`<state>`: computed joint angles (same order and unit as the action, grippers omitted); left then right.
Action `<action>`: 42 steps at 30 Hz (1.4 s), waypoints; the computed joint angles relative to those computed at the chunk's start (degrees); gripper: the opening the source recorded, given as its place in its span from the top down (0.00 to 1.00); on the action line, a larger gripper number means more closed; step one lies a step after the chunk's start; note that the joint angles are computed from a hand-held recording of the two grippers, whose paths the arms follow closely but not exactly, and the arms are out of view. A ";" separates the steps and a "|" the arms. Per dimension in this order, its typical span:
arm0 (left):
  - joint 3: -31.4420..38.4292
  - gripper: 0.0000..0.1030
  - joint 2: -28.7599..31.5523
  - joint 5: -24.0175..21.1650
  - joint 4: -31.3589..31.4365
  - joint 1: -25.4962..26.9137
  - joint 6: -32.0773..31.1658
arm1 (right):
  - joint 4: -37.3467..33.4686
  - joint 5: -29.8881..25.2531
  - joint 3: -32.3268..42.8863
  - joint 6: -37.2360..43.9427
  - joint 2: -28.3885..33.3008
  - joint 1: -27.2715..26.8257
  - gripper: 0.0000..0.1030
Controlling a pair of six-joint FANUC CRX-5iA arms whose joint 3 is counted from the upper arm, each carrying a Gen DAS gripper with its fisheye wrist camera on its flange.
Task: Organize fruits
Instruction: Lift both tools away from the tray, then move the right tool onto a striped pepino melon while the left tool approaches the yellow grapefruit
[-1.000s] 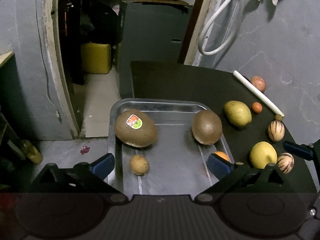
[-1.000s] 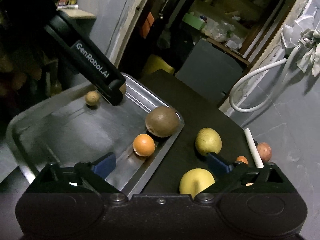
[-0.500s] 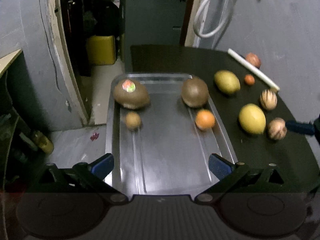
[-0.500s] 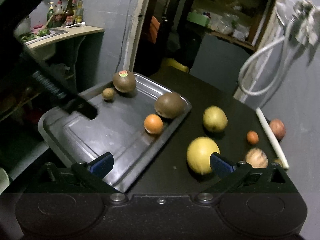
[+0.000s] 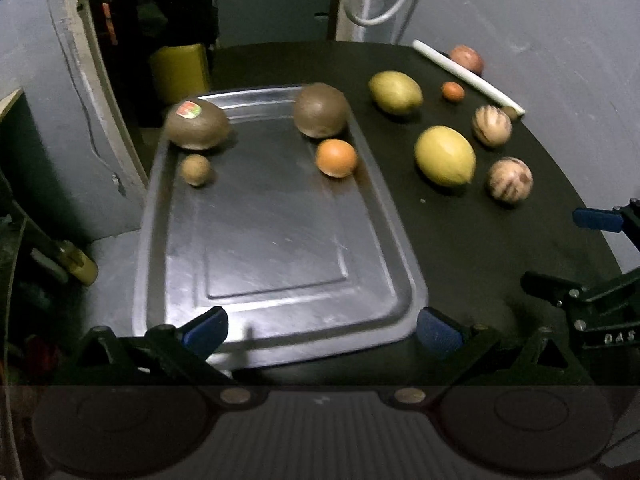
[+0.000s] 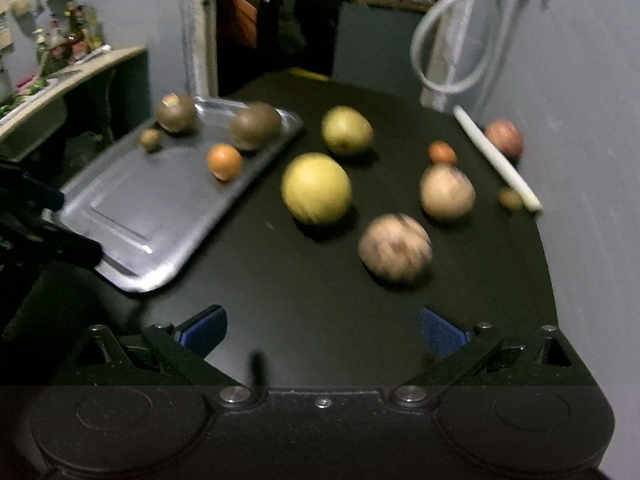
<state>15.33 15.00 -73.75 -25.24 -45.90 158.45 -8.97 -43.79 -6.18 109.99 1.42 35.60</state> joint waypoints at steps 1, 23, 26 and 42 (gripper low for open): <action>0.52 0.01 0.48 -0.03 0.20 -0.15 -0.04 | 0.33 -0.89 0.19 -0.45 0.32 -0.51 0.01; 13.16 0.01 10.28 6.08 -3.19 1.68 -33.92 | -3.71 -6.96 7.18 14.84 7.41 -7.53 0.01; 14.06 0.01 11.45 7.84 -2.39 3.23 -40.60 | -5.17 -7.30 8.66 18.60 8.47 -7.90 0.01; 16.14 0.01 16.52 14.28 6.58 9.53 -75.42 | -12.20 -6.70 15.16 35.48 13.56 -8.14 0.02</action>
